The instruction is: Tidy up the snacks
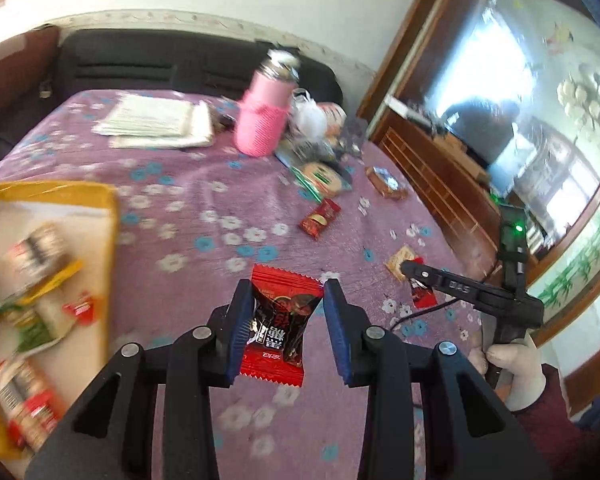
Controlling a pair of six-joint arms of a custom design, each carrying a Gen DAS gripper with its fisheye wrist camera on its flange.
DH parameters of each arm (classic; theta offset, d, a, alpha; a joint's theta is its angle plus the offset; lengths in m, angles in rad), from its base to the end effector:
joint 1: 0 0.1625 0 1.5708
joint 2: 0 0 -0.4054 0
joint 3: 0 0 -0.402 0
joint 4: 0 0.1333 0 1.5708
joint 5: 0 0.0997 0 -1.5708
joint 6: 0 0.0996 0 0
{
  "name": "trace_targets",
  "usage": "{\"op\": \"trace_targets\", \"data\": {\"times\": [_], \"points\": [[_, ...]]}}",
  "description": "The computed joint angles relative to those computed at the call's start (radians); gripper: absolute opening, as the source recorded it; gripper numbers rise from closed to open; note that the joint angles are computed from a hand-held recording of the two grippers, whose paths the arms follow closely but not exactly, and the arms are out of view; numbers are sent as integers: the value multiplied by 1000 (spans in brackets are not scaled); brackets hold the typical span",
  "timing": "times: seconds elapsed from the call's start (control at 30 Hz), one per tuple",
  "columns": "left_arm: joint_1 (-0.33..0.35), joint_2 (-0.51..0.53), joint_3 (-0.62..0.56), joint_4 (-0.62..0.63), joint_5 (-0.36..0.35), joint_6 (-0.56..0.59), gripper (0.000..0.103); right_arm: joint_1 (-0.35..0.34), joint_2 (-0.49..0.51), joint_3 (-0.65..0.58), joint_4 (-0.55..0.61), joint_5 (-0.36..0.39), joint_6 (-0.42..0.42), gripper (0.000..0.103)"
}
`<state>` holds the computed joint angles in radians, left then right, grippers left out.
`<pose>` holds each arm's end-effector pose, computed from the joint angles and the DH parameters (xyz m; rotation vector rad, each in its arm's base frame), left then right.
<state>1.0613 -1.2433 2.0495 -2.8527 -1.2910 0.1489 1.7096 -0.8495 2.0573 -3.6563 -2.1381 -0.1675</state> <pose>-0.1236 -0.5509 0.2168 0.8319 2.7370 -0.7541 0.1536 -0.5225 0.1142 0.0408 -2.3766 1.0954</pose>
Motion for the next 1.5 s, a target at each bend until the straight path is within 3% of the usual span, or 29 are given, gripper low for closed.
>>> {"op": "trace_targets", "data": {"times": [0.13,0.27,0.37,0.43,0.67,0.8,1.07,1.17,1.23,1.37,1.5], "points": [[18,-135,75,-20,31,-25,33,51,-26,45,-1,121,22,15],[42,-257,136,-40,83,-48,33,93,-40,59,50,335,54,15],[74,-313,159,-57,104,-57,33,120,-12,21,130,450,85,15],[104,-338,167,-68,112,-66,33,138,18,-17,177,480,99,15],[201,-305,147,-77,150,-92,33,221,224,-242,361,451,101,15],[220,-257,127,-100,202,-76,34,245,335,-378,456,421,94,15],[245,-214,97,-100,235,-96,36,256,485,-581,554,319,52,18],[227,-215,110,-123,272,-93,56,262,502,-592,530,283,26,26],[204,-217,129,-163,310,-71,58,265,503,-590,511,285,17,39],[139,-218,172,-251,427,-26,60,283,468,-520,415,272,-10,39],[52,-207,224,-379,575,51,72,296,423,-412,277,244,-13,45]]}}
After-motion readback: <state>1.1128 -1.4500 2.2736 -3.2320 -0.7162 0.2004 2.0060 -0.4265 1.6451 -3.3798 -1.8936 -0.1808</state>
